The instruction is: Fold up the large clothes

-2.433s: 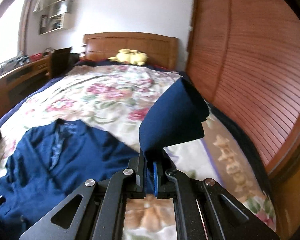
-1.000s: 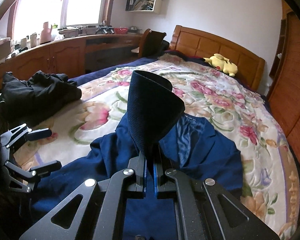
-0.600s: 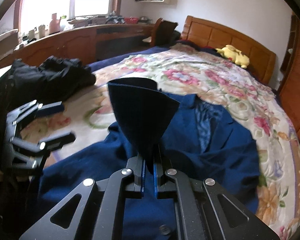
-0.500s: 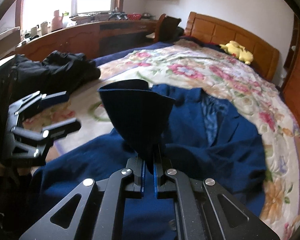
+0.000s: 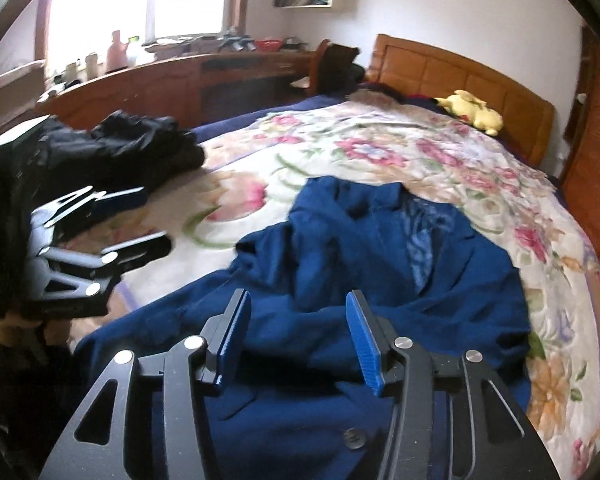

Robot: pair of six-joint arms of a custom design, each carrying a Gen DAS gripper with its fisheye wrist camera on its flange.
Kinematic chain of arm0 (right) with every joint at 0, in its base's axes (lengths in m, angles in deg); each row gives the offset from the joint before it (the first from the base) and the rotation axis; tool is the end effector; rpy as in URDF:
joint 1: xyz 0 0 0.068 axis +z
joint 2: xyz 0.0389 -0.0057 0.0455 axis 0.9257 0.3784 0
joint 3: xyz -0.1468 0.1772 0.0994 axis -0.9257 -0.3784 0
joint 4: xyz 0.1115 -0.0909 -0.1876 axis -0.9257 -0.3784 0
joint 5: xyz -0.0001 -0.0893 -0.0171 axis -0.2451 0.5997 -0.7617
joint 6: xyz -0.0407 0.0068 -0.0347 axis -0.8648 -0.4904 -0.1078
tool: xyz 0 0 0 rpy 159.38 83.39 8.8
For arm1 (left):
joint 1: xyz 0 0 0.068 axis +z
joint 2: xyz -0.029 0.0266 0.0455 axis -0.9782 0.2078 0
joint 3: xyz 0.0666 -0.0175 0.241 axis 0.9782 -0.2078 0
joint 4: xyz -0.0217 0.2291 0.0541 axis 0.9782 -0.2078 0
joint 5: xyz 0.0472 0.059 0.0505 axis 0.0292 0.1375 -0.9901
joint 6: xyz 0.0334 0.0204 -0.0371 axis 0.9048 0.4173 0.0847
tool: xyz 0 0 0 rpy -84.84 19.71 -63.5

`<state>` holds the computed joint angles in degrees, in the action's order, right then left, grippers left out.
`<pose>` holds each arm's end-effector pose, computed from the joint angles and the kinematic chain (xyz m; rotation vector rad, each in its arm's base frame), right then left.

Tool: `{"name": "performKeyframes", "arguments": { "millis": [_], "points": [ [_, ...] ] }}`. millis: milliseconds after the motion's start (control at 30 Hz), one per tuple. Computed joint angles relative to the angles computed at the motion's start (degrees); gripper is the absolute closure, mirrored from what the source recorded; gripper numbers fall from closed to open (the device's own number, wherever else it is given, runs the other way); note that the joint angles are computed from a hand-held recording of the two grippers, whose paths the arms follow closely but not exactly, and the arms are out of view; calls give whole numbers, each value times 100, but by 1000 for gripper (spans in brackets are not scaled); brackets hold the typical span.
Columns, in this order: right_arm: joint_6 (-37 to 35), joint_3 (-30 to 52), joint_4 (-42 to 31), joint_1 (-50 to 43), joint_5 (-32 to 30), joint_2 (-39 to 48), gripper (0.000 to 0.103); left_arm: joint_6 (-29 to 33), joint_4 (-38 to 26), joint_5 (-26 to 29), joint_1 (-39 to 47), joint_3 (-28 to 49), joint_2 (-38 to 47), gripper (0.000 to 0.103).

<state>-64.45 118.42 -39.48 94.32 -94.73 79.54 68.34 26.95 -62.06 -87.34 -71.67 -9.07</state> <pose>0.3323 0.1759 0.2096 -1.0568 2.0205 0.3255 0.2225 -0.0309 0.1304 -0.0807 2.0440 -0.0298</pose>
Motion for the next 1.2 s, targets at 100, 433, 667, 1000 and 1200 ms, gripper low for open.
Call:
{"name": "performKeyframes", "arguments": {
  "millis": [100,433,667,1000,1200],
  "points": [
    [228,385,-63,-37,95,364,52,4,7,46,64,4,12,25],
    [660,2205,-699,382,128,2256,52,74,69,149,284,-172,-111,25],
    [579,3699,-1534,684,-4,3350,52,152,73,312,615,-292,-188,25],
    [623,6540,-2857,932,325,5252,59,225,92,455,836,-364,-237,25],
    [588,4833,-1575,880,245,4275,94,195,90,564,937,-445,-324,25]
  ]
}}
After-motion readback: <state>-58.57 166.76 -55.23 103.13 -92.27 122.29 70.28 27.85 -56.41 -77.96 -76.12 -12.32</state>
